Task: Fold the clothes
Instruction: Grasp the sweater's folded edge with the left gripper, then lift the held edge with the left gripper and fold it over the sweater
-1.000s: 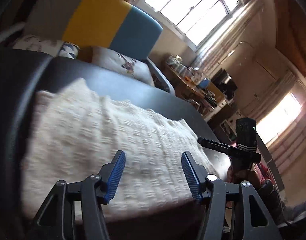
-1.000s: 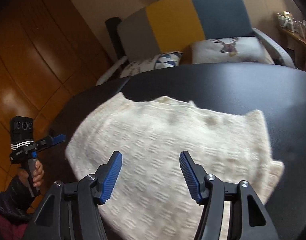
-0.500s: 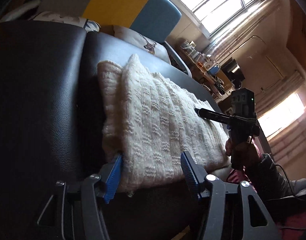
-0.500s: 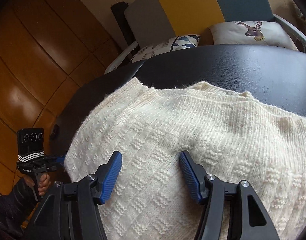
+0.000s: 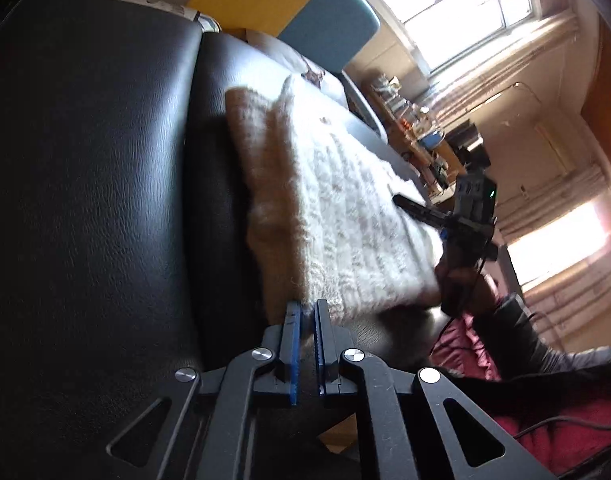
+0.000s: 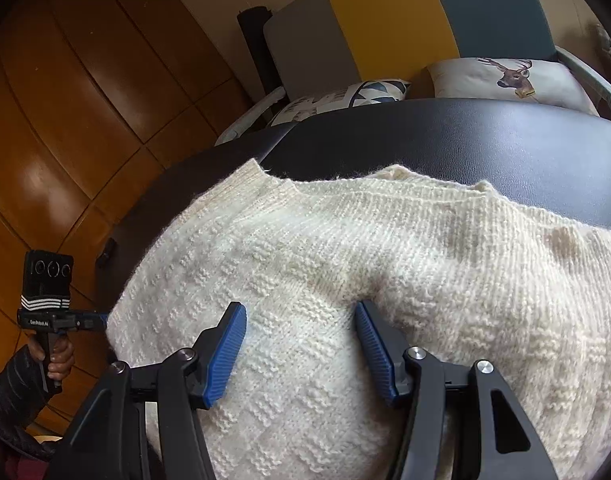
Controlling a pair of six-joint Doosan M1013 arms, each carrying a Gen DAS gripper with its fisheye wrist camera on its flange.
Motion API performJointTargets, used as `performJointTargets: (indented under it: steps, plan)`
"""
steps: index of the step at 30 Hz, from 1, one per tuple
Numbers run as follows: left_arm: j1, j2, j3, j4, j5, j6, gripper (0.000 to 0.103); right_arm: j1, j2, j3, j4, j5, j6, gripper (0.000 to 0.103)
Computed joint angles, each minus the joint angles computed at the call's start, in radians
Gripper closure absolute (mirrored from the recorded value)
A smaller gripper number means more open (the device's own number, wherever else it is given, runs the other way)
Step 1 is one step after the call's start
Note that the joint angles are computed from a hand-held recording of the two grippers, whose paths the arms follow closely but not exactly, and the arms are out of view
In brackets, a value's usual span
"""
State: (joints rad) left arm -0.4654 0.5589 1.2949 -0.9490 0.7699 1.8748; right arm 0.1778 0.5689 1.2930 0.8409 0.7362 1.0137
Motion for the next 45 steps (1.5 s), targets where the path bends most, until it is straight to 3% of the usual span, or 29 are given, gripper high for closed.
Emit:
performJointTargets:
  steps: [3,4,6,8,11,12,13,15,21,23,25,27,32,39,40,41,45]
  plan:
    - [0.000,0.001,-0.027,0.018,-0.057,-0.040,0.090,0.008,-0.005,0.004,-0.025,-0.014,0.012,0.044]
    - [-0.001,0.008,-0.044,0.032,-0.067,-0.058,0.082,0.012,-0.007,0.004,-0.042,-0.020,0.015,0.043]
    - [-0.009,0.040,-0.109,0.103,-0.056,-0.127,0.064,0.018,-0.012,0.011,-0.059,-0.032,0.015,0.043]
    - [-0.022,0.078,-0.184,0.181,-0.034,-0.193,0.060,0.017,-0.015,0.016,-0.046,-0.034,0.009,0.043]
    - [-0.047,0.136,-0.300,0.383,-0.003,-0.331,0.061,0.009,-0.013,0.021,0.004,-0.028,-0.014,0.043]
    - [-0.056,0.158,-0.346,0.478,0.041,-0.399,0.084,0.006,-0.013,0.024,0.023,-0.026,-0.025,0.043]
    - [-0.060,0.173,-0.372,0.535,0.084,-0.435,0.097,0.003,-0.013,0.027,0.043,-0.024,-0.038,0.043]
    - [-0.066,0.182,-0.376,0.619,0.113,-0.484,0.098,-0.002,-0.013,0.033,0.079,-0.022,-0.064,0.043]
    - [-0.037,0.134,-0.265,0.496,-0.008,-0.485,0.096,-0.007,-0.005,0.027,0.099,-0.012,-0.080,0.043]
    - [-0.032,0.136,-0.275,0.502,0.000,-0.495,0.091,-0.009,-0.004,0.028,0.108,-0.014,-0.088,0.043]
    - [-0.029,0.147,-0.309,0.518,0.034,-0.499,0.065,-0.009,-0.005,0.029,0.114,-0.018,-0.091,0.043]
    - [-0.022,0.161,-0.341,0.503,0.071,-0.468,0.050,-0.007,-0.004,0.026,0.105,-0.021,-0.087,0.043]
    - [-0.006,0.206,-0.402,0.407,0.116,-0.410,0.038,-0.003,-0.012,0.035,0.093,-0.029,-0.085,0.043]
    - [-0.003,0.253,-0.446,0.292,0.108,-0.348,0.039,-0.004,-0.012,0.035,0.103,-0.020,-0.082,0.043]
    - [-0.006,0.259,-0.459,0.304,0.124,-0.339,0.060,-0.004,-0.011,0.030,0.092,-0.013,-0.072,0.043]
    - [-0.007,0.267,-0.473,0.304,0.145,-0.333,0.074,-0.004,-0.010,0.026,0.081,-0.007,-0.063,0.043]
    - [-0.015,0.267,-0.480,0.320,0.136,-0.366,0.085,-0.006,-0.016,0.012,0.020,0.025,-0.021,0.043]
